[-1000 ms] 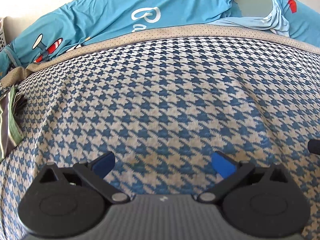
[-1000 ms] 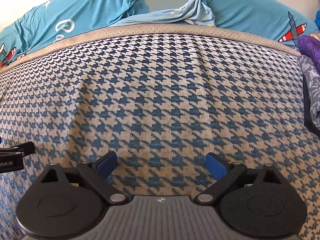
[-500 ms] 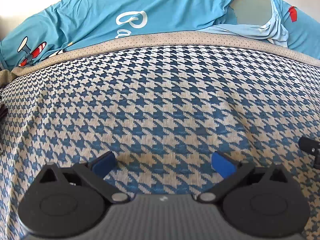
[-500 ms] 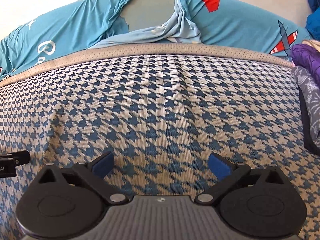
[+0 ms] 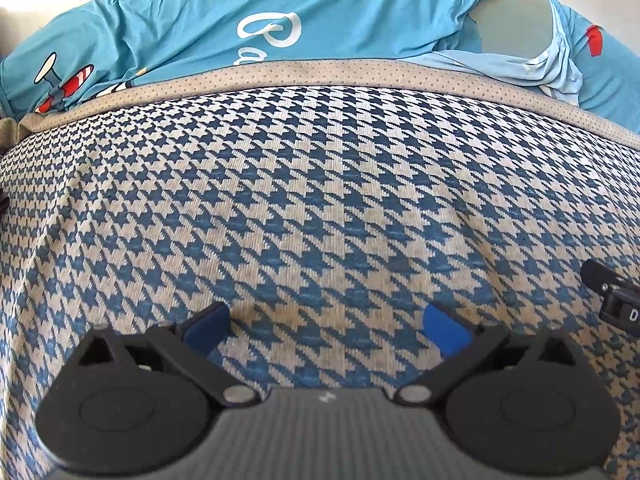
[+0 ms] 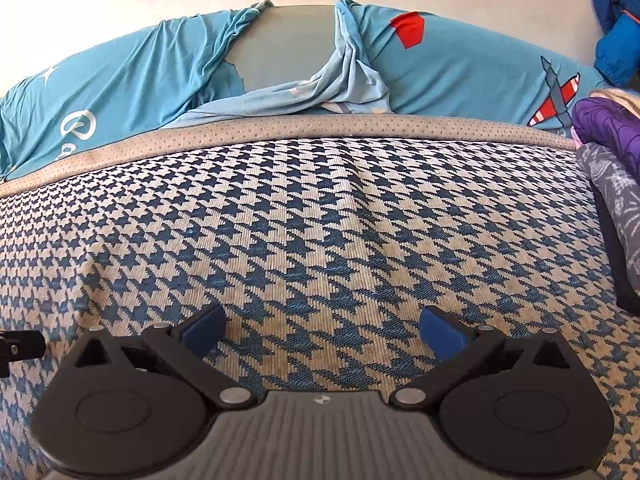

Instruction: Fold clothes

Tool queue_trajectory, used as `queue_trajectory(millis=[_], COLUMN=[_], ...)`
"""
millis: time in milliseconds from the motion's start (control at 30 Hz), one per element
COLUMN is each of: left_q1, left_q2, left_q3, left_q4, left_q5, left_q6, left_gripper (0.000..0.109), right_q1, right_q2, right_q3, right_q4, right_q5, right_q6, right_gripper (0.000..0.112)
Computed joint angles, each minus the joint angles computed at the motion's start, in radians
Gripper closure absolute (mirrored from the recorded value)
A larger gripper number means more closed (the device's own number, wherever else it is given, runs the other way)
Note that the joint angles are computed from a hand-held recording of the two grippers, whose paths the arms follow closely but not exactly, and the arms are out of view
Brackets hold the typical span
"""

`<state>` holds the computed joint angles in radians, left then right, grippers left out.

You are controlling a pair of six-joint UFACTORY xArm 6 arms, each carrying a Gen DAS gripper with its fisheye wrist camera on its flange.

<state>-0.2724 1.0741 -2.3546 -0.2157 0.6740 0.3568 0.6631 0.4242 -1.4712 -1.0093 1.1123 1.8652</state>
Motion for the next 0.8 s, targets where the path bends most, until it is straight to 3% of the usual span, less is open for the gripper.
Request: queue_trajectory(millis=[333, 500, 667, 800], left_q1=[-0.004, 0.012, 0.017, 0.011], left_q2=[-0.075, -0.039, -0.075, -0.060], left_q3=[0.132, 0.066, 0.143, 0.108], left_q4=[-0.015, -0.038, -0.059, -0.042], left_q5=[-0.038, -0.009, -0.052, -0.039], left_q6=[0.033, 0.073, 0.103, 0.081], left_gripper=[0.006, 0.006, 0.006, 0.006], right_q1=[0.031, 0.034, 0.032, 0.031], right_q2=[-0.054, -0.047, -0.053, -0.049], right_q3=[0.067, 0.058, 0.065, 0.060], right_q4=[-0.014, -0.013, -0.013, -0.013], right_q5=[0.028, 0.035, 0.031, 0.031], right_q6=[0.021, 0.015, 0.013, 0.012], right_gripper=[0.009, 0.009, 0.009, 0.009])
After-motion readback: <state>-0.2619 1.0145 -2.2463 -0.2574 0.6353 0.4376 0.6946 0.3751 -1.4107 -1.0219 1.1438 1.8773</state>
